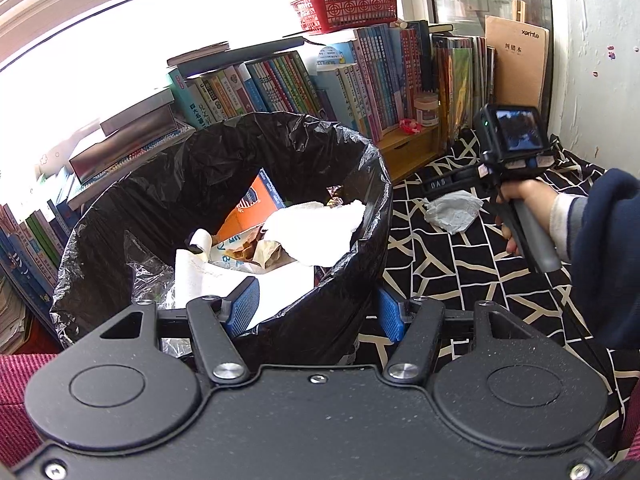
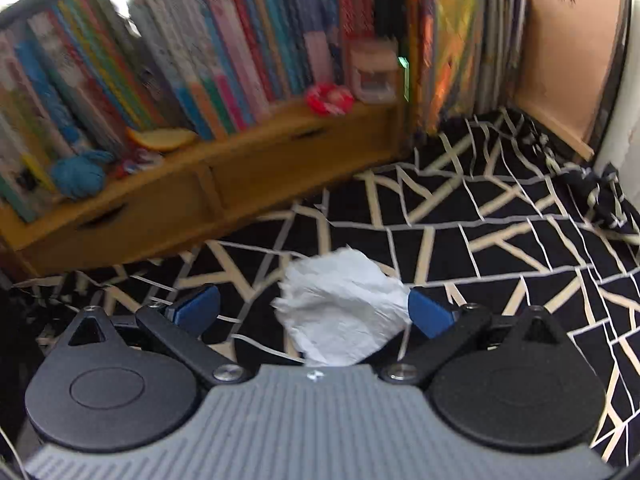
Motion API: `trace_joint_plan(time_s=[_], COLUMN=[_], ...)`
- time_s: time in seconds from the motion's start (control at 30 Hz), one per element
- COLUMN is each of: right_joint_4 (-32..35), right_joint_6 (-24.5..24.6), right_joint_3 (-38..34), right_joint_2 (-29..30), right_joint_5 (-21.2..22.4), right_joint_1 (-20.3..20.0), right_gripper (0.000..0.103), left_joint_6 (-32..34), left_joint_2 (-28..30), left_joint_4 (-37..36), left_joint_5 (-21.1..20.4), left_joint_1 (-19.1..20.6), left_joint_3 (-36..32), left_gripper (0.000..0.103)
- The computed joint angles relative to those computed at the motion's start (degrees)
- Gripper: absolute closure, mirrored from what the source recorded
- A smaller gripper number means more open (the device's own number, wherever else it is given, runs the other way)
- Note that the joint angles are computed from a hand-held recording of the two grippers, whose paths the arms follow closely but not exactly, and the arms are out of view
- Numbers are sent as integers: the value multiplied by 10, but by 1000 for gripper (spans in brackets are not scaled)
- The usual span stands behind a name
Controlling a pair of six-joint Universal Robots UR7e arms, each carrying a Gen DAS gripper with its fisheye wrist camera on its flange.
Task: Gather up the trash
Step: 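Close the right tool on the crumpled white tissue and lift it, then carry the crumpled tissue over the trash bin and open the right tool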
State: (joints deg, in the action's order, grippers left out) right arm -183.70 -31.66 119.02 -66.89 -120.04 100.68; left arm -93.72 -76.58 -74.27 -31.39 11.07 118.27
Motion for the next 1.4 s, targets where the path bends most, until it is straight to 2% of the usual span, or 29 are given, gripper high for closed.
trace_joint_plan(time_s=[0.13,0.17,0.2,0.23,0.3,0.33,0.47,0.73,0.83,0.87,0.9,0.93,0.97,1.0,1.03,1.23,1.27,1.3,1.33,1.37,1.4], right_joint_4=[26,40,63,80,106,110,109,134,139,128,114,108,94,73,62,81,95,121,135,126,121], right_joint_6=[14,22,32,43,59,61,57,64,66,58,47,37,24,10,2,27,44,73,93,92,87], right_joint_3=[-19,-23,-27,-31,-32,-30,-16,-11,-17,-18,-20,-23,-25,-25,-28,-76,-83,-89,-86,-83,-76], right_joint_2=[26,29,27,28,24,21,1,-47,-54,-49,-41,-33,-22,-10,4,76,80,81,77,75,68], right_joint_5=[-29,-34,-39,-44,-46,-47,-35,16,31,26,17,12,6,-4,-19,-112,-120,-125,-120,-126,-119], right_joint_1=[-11,-12,-13,-14,-13,-11,-2,28,42,47,50,50,47,44,40,16,14,11,7,9,9], right_gripper=[1,6,18,25,68,73,86,94,92,76,47,34,12,8,9,9,15,36,48,64,91], left_joint_6=[0,0,0,0,0,0,1,-2,-3,-3,-3,-3,-2,-2,-2,-6,-6,-7,-7,-7,-7], left_joint_2=[1,0,0,1,0,0,-2,-1,-1,-1,-1,-1,-2,-2,-1,3,3,3,3,3,3], left_joint_4=[1,1,0,0,0,-1,-4,-3,-3,-3,-2,-3,-3,-3,-2,3,4,4,4,4,4], left_joint_5=[1,1,2,2,3,3,3,1,1,1,0,0,0,0,0,1,2,2,3,3,3], left_joint_1=[1,1,1,1,1,1,0,-2,-2,-2,-2,-2,-2,-2,-2,-2,-1,-1,-1,-1,-1], left_joint_3=[0,1,1,1,2,2,5,3,3,3,3,3,4,4,4,2,1,1,1,1,1], left_gripper=[44,44,44,44,44,44,44,44,44,44,44,44,44,44,44,44,44,44,44,44,44])
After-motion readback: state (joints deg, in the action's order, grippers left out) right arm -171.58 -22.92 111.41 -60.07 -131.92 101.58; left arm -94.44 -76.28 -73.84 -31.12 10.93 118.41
